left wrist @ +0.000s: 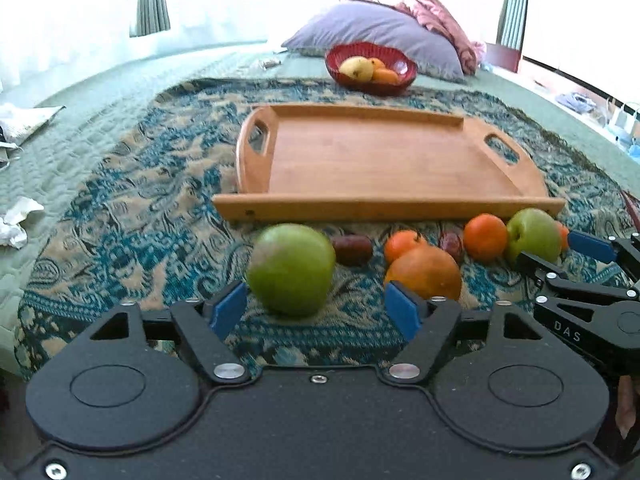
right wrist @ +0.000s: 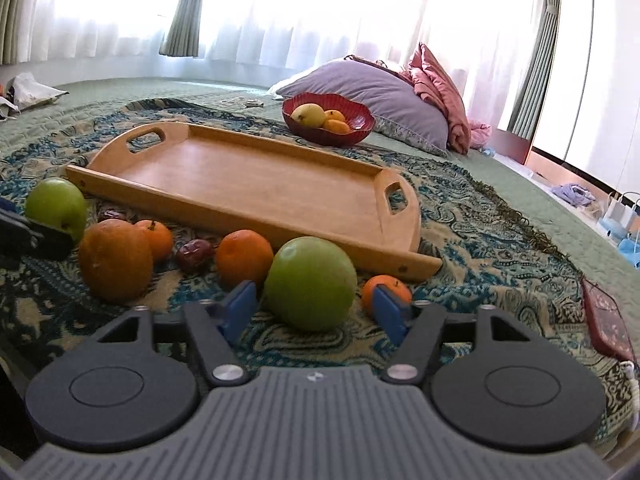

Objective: Organize fruits

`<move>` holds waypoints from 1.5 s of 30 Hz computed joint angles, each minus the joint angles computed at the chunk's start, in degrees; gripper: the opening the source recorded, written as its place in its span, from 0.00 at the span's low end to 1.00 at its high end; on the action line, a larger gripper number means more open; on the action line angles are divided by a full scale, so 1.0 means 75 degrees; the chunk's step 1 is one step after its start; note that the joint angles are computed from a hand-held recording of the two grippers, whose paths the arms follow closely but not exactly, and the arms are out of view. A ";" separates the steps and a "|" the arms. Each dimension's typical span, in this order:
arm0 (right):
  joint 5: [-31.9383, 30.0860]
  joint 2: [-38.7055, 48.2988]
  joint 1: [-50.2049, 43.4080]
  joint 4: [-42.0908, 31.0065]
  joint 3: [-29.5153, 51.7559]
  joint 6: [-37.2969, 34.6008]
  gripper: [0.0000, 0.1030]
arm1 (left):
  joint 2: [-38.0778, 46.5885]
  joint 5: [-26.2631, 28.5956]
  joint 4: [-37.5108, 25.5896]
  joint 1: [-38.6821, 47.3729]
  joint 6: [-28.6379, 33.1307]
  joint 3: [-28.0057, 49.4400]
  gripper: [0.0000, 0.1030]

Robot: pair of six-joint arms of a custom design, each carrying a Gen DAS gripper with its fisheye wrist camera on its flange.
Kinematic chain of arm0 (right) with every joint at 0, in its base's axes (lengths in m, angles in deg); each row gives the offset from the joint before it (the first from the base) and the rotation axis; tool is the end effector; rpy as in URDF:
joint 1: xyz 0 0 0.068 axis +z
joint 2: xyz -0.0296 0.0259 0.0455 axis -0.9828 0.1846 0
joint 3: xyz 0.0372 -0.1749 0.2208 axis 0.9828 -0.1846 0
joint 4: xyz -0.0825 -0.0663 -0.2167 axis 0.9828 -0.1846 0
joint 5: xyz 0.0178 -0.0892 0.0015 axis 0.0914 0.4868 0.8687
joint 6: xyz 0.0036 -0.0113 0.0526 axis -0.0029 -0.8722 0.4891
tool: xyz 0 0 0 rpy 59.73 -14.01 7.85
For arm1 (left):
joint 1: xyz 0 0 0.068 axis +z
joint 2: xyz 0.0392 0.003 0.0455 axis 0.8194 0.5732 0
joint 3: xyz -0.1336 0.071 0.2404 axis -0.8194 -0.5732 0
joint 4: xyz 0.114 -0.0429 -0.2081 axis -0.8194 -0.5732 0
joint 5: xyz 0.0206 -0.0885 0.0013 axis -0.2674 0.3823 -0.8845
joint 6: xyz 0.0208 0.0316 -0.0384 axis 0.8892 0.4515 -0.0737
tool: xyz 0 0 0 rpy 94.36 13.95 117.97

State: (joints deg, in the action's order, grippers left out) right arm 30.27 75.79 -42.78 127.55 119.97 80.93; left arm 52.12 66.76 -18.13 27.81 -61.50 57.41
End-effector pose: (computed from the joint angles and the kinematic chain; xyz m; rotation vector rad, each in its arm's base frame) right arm 0.3082 0.2005 0.0538 -0.0828 2.0745 -0.2542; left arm 0.2962 -0.1424 0.0989 0.1513 2.2511 -0.0933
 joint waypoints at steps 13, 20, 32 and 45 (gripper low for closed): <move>-0.0315 0.0196 -0.0152 0.0364 0.0042 -0.0451 0.68 | 0.0345 0.0336 0.0677 0.0337 -0.0151 -0.0058 0.58; -0.0350 0.0350 -0.0199 0.0354 0.0170 -0.0357 0.68 | 0.0616 0.0234 0.0830 0.0377 -0.0177 0.0067 0.58; -0.0351 0.0585 -0.0260 0.0404 0.0338 -0.0460 0.68 | 0.1180 0.0080 0.1143 0.0418 -0.0084 0.0327 0.58; -0.0313 0.0842 -0.0333 0.0811 0.0447 -0.0546 0.68 | 0.1512 0.0051 0.1505 0.0415 -0.0081 0.0463 0.58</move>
